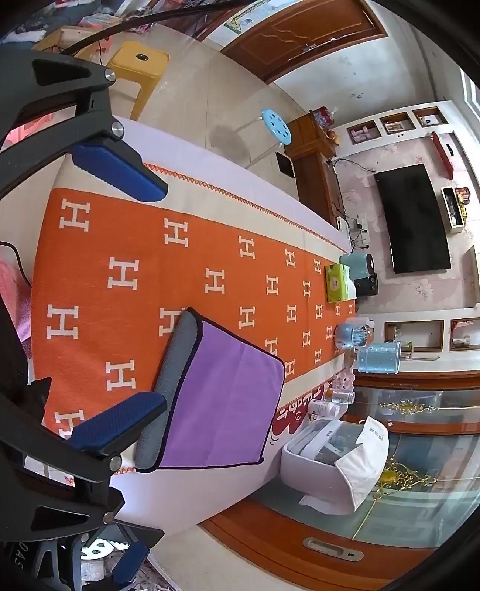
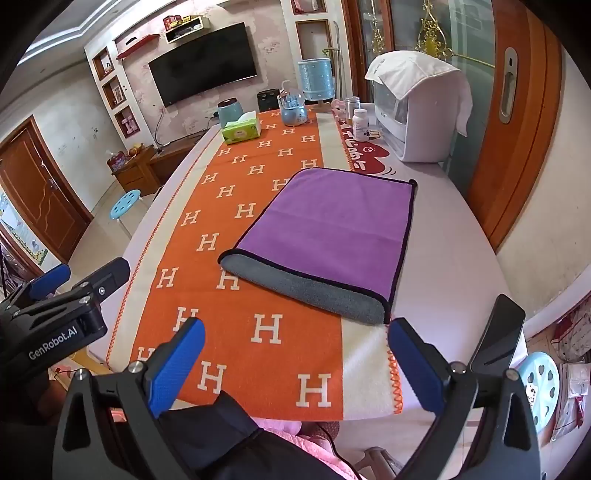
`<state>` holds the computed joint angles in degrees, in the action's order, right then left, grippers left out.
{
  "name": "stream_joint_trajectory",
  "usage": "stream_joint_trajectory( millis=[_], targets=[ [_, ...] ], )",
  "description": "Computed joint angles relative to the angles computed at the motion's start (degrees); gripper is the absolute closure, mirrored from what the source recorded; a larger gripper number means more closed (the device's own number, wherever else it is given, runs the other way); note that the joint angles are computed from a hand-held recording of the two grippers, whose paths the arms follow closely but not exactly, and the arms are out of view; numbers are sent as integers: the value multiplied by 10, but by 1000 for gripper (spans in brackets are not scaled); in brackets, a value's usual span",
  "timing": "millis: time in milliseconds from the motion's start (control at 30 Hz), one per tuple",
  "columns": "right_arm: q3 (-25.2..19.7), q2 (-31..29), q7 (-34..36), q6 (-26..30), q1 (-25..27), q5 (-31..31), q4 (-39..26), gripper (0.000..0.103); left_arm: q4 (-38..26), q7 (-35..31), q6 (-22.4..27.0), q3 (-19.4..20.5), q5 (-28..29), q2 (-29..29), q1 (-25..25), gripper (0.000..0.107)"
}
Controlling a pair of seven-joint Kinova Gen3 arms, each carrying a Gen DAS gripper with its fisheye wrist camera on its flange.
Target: Fold towel
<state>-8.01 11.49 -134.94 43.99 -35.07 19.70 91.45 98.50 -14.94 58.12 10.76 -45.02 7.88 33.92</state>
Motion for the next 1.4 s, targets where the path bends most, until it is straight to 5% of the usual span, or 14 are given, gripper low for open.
stream_joint_trajectory(
  millis=[1400],
  targets=[
    [-3,-1,-8,18,-9,0,-10,3,-9,-10,7,2,0,-2,1,5]
  ],
)
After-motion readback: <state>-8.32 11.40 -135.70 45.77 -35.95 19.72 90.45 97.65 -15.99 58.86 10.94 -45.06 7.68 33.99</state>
